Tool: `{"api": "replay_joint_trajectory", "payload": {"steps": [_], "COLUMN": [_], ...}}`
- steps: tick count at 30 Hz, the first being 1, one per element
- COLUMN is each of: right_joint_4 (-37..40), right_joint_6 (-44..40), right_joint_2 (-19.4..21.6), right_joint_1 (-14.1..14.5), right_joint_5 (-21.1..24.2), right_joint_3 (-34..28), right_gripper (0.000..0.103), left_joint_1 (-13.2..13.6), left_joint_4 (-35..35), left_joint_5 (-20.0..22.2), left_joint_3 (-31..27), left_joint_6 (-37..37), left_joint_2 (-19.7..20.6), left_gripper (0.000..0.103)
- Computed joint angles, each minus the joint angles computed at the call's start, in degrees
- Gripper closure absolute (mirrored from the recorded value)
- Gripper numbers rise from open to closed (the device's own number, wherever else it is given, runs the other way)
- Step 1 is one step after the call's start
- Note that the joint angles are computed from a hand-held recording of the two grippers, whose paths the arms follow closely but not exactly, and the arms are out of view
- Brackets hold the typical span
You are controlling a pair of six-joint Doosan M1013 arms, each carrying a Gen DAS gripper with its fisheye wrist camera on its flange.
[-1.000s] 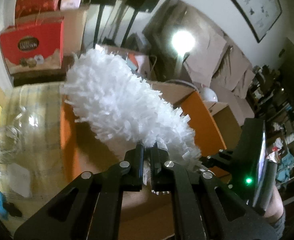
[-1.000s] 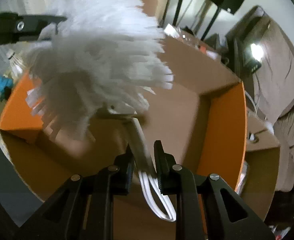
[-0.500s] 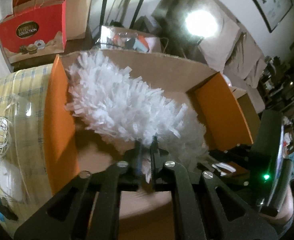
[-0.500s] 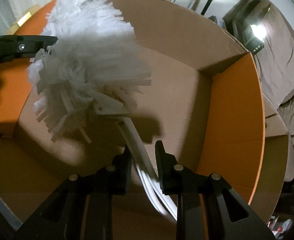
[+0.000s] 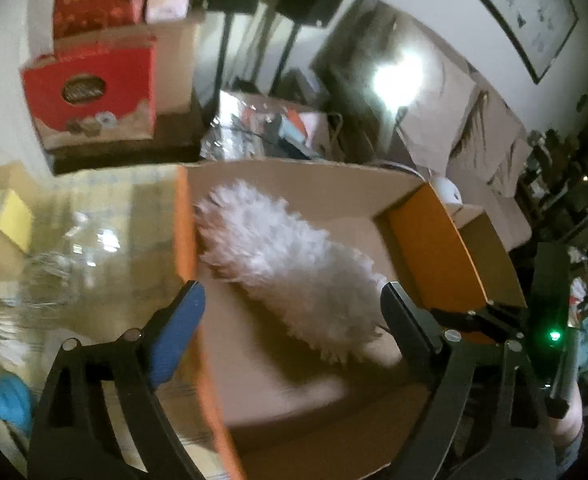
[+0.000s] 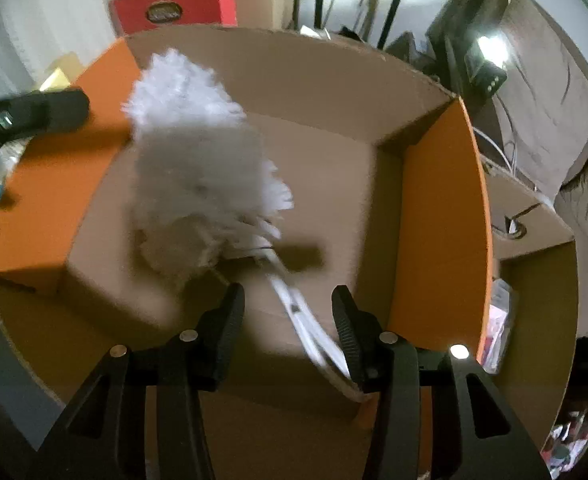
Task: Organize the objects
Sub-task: 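Open the left gripper to drop the duster into the orange box, then move the left gripper to the clear plastic container on the table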
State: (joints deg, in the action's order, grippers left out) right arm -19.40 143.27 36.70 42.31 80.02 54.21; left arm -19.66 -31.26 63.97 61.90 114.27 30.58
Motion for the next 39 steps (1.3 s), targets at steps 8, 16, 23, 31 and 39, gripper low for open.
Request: {"api": "replay_joint_trajectory", "payload": {"steps": [8,16,23,31,39], "right_joint_4": [-1.5,-5.0,-6.4,-6.4,-4.4], "right_joint_6": [4.3,6.9,4.5,1.6,-3.0], "right_joint_2": [0.4,2.8,5.5,10.7,17.0], "right_joint_1": [1.8,3.3,4.3,5.2,5.7], "right_joint_5": [-4.0,-6.0,-7.9,-7.8,-4.6], "right_joint_3": [-2.9,-9.1,-14.2,-23.1,-34.5], "right_gripper": [0.055,0.031,0.024,0.024,0.024], "left_joint_1": [1.9,5.2,8.7,12.3,14.6], "left_joint_4": [3.1,3.0,5.2,8.4,10.9], "left_joint_5": [-4.1,-10.3,-13.1,-15.1,-14.6], "left_joint_3": [2.3,5.7,6.6,7.7,8.2], "left_joint_6": [-0.3,4.5,4.3,2.0,-0.4], "left_joint_2": [-2.4,-5.5,-6.5,-6.7,-5.8], "left_gripper": [0.003,0.001,0.001,0.001,0.001]}}
